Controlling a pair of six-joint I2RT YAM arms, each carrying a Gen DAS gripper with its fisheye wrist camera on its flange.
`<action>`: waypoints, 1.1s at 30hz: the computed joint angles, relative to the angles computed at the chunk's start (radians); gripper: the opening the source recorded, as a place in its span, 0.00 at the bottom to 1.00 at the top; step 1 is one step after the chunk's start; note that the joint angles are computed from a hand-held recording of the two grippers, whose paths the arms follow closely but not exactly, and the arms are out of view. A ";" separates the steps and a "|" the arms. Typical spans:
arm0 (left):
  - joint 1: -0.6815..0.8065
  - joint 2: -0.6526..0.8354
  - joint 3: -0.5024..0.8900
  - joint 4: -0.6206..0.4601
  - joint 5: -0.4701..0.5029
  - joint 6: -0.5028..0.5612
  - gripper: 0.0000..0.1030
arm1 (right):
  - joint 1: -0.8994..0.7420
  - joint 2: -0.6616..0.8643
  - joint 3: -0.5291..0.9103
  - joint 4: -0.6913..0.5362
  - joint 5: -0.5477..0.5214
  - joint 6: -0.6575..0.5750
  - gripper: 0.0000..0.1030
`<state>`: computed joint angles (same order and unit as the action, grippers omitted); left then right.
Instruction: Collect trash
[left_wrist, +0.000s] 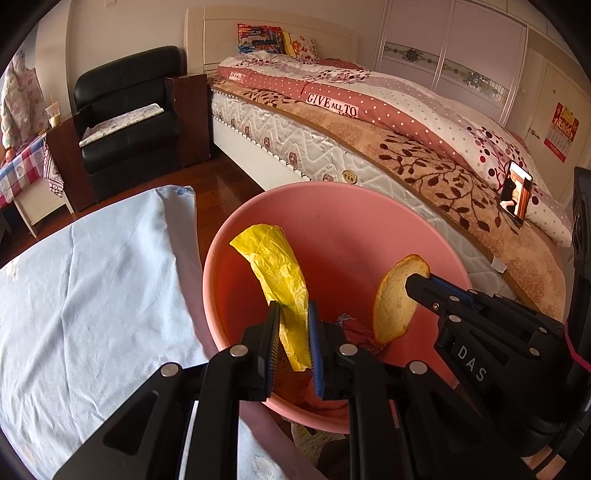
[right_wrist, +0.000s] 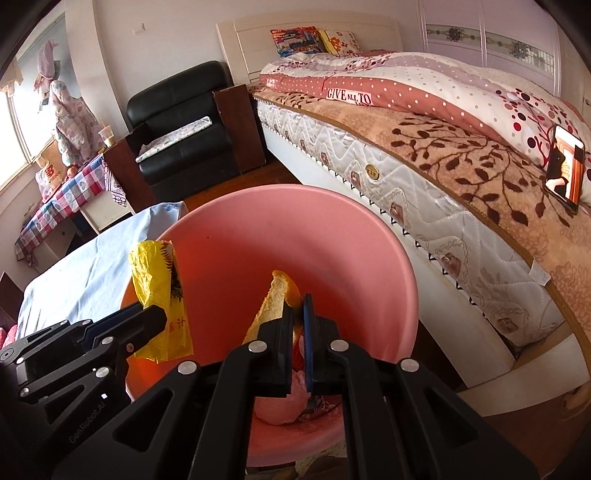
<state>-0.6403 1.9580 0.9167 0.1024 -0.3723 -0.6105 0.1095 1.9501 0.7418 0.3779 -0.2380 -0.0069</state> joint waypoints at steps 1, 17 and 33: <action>0.000 0.004 0.005 -0.004 -0.002 -0.002 0.14 | 0.000 0.003 0.004 -0.003 -0.001 0.000 0.05; -0.004 -0.014 0.005 -0.002 -0.004 -0.006 0.48 | -0.017 0.014 0.022 -0.018 -0.008 0.023 0.27; -0.053 -0.111 -0.038 -0.064 -0.108 -0.043 0.51 | -0.030 -0.101 -0.071 0.006 -0.042 0.030 0.42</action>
